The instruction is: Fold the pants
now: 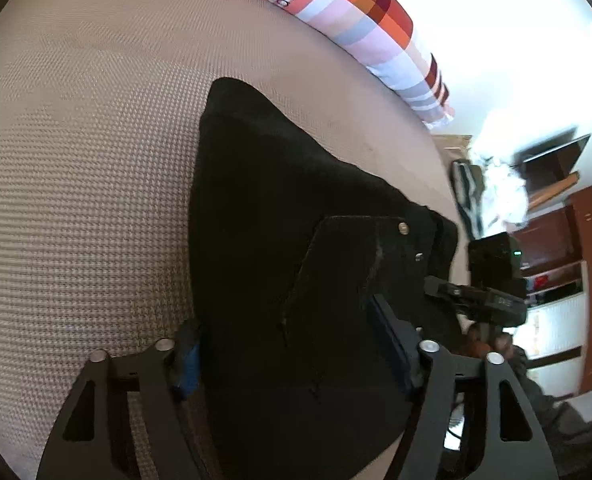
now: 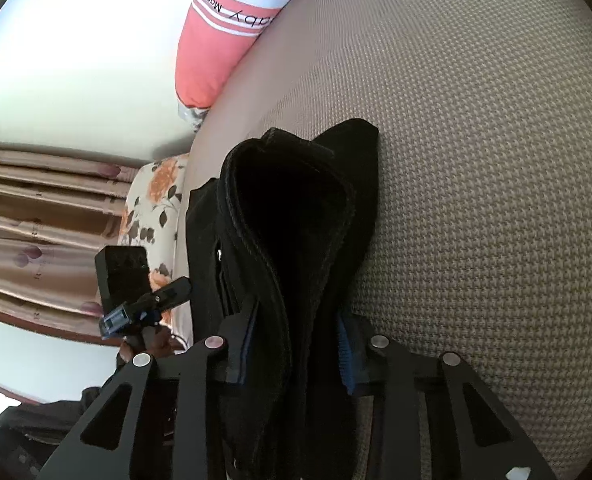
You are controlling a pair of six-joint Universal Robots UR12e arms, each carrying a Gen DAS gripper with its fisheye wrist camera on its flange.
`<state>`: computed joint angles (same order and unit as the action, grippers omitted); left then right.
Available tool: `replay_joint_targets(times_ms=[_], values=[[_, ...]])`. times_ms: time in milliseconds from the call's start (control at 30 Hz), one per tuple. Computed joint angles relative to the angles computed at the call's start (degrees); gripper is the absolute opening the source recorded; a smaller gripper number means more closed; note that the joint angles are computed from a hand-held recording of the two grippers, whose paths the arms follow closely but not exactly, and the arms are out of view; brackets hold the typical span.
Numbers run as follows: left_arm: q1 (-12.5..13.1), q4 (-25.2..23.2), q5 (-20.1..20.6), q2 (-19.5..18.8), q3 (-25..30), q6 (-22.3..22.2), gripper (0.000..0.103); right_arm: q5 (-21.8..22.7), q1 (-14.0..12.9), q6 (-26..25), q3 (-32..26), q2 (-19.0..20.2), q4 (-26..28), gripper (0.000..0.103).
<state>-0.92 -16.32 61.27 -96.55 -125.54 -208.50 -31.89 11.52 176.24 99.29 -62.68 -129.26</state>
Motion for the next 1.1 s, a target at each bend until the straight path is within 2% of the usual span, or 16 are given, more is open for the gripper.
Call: replay_joint_targets(times_ms=[67,133,233,400,533,833,1100], values=[[-1.17,-1.81,4.32,0.68,0.32,0.84,0.047,-0.69,0.00,2.51,0.97,-0.42,-2.79,0.030],[-2.10,-3.47,7.66,0.97,0.83,1.55,0.040,-1.68,0.60,5.51,1.33,-0.53,-5.69,0.030],[-3.46,-5.23,11.93,0.97,1.72,0.56,0.038,-4.53,1.27,8.47,1.98,-1.17,-9.27,0.030],[-7.01,-6.93,21.57,0.75,3.23,1.31,0.034,-10.45,2.70,12.10,2.83,-2.44,-14.27,0.030],[-8.91,-8.12,26.86,0.94,3.98,2.22,0.023,-13.29,3.35,13.42,2.98,-3.17,-16.16,0.026],[-11.00,-9.60,32.08,1.38,5.09,1.83,0.019,-16.64,4.23,14.23,2.39,-4.67,-15.83,0.023],[-11.11,-9.77,32.52,2.77,4.53,1.08,0.018,-17.33,5.20,12.81,1.48,-5.20,-15.36,0.023]])
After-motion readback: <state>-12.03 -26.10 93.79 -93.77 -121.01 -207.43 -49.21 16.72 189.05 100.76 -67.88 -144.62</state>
